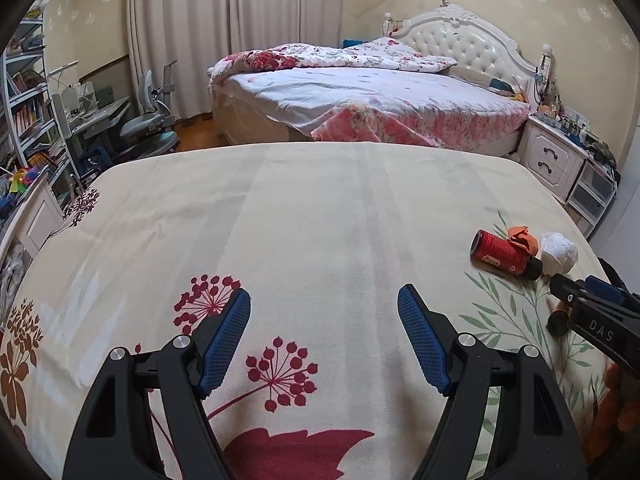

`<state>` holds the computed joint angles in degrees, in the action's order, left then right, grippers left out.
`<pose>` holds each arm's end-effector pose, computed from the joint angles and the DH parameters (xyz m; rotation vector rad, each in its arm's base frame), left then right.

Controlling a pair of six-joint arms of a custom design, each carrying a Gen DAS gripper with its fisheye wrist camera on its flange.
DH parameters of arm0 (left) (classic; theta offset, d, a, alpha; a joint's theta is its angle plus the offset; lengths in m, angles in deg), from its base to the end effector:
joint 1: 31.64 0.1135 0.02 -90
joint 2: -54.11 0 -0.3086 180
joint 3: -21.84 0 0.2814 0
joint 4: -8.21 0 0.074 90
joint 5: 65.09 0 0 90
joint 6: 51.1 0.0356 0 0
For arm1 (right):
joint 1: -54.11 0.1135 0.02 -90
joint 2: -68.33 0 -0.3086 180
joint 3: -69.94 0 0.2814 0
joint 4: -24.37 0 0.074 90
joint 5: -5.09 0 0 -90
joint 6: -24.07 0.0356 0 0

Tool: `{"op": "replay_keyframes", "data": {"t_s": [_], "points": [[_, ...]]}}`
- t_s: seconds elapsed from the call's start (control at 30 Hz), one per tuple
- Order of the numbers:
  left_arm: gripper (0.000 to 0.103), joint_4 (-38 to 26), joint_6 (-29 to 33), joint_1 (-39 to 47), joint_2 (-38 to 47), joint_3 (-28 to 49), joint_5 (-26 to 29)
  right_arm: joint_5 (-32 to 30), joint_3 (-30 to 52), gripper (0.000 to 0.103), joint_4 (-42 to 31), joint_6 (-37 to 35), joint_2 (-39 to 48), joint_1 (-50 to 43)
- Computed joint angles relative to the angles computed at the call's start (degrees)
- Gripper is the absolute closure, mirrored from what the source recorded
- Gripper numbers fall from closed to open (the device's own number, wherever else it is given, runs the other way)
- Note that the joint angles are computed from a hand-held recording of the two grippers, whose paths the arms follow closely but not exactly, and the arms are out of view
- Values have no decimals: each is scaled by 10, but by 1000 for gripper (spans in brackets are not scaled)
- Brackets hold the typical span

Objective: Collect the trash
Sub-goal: 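Lower the right tool around the yellow bottle and close it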

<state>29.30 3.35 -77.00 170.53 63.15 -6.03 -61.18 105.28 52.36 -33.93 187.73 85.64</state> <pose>0.2175 -0.1942 0.0333 -0.0094 2.3379 -0.0003 0.2292 0.1238 0.0140 0.1656 2.4283 -0.0438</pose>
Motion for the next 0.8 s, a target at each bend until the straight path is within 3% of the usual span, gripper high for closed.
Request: {"op": "replay_keyframes", "data": {"t_s": [0.8], "points": [[29,3,9,-14,17,23,17,11,-82,41,57,11,-20,-4]]}}
